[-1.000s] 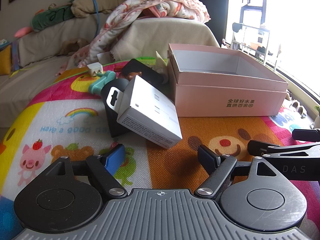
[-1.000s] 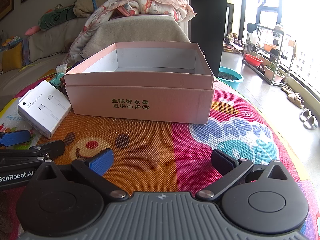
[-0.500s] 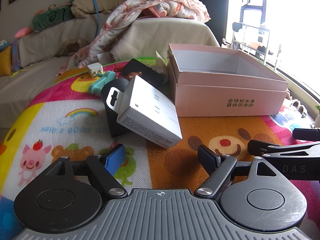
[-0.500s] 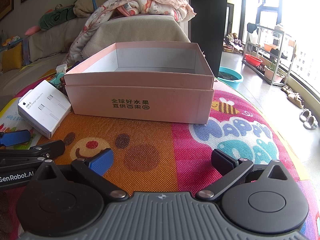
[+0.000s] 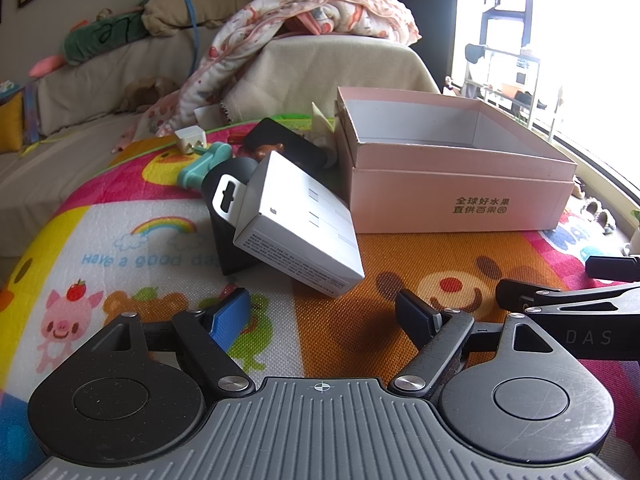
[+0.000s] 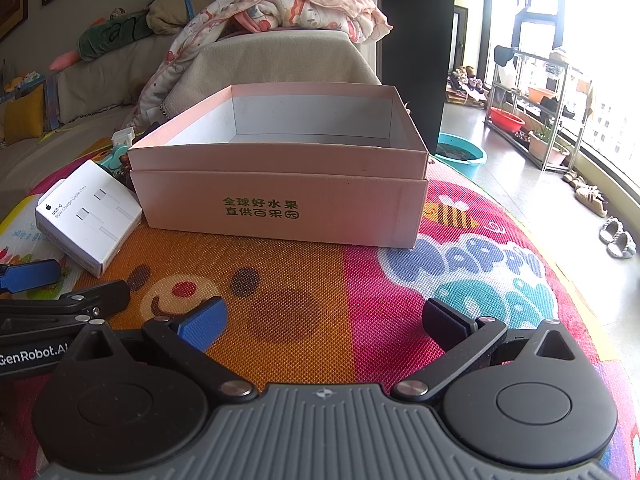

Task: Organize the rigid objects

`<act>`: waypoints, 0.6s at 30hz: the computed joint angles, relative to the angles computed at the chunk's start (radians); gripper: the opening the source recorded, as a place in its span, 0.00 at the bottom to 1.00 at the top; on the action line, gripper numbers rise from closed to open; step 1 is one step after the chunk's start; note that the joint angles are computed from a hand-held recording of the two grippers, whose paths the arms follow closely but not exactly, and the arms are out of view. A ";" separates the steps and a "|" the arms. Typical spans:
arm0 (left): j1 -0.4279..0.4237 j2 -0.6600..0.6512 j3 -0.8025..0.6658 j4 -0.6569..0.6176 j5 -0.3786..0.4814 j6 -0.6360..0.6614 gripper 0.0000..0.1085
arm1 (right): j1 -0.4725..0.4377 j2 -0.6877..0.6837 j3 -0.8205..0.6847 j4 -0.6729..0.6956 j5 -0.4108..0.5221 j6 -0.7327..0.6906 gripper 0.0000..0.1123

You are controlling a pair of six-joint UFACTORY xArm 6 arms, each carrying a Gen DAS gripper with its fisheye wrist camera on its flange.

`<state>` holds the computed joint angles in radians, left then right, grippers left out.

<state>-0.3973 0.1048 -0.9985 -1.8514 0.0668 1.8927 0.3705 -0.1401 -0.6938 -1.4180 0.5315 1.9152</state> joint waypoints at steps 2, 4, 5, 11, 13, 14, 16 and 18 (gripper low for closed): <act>0.000 0.000 0.000 0.000 0.000 0.000 0.79 | 0.000 0.000 0.000 0.000 0.000 0.000 0.92; -0.001 0.000 0.000 -0.001 -0.001 0.001 0.79 | 0.000 0.001 0.000 -0.002 0.000 0.000 0.92; 0.000 0.000 0.000 -0.002 -0.001 0.002 0.79 | 0.000 0.001 0.000 -0.002 0.000 0.000 0.92; -0.001 0.000 0.000 -0.002 -0.001 0.002 0.78 | 0.003 0.003 -0.001 -0.001 0.002 0.002 0.92; -0.001 0.000 -0.001 -0.003 -0.001 0.003 0.78 | 0.003 0.002 0.000 -0.002 0.002 0.002 0.92; 0.000 0.000 0.000 -0.002 -0.001 0.003 0.78 | 0.003 0.002 0.000 -0.002 0.001 0.003 0.92; -0.001 0.001 -0.001 -0.005 -0.003 0.007 0.79 | 0.004 0.002 0.000 0.000 0.002 0.002 0.92; -0.001 0.000 -0.001 -0.004 -0.002 0.006 0.79 | 0.002 -0.003 0.004 -0.003 -0.004 0.007 0.92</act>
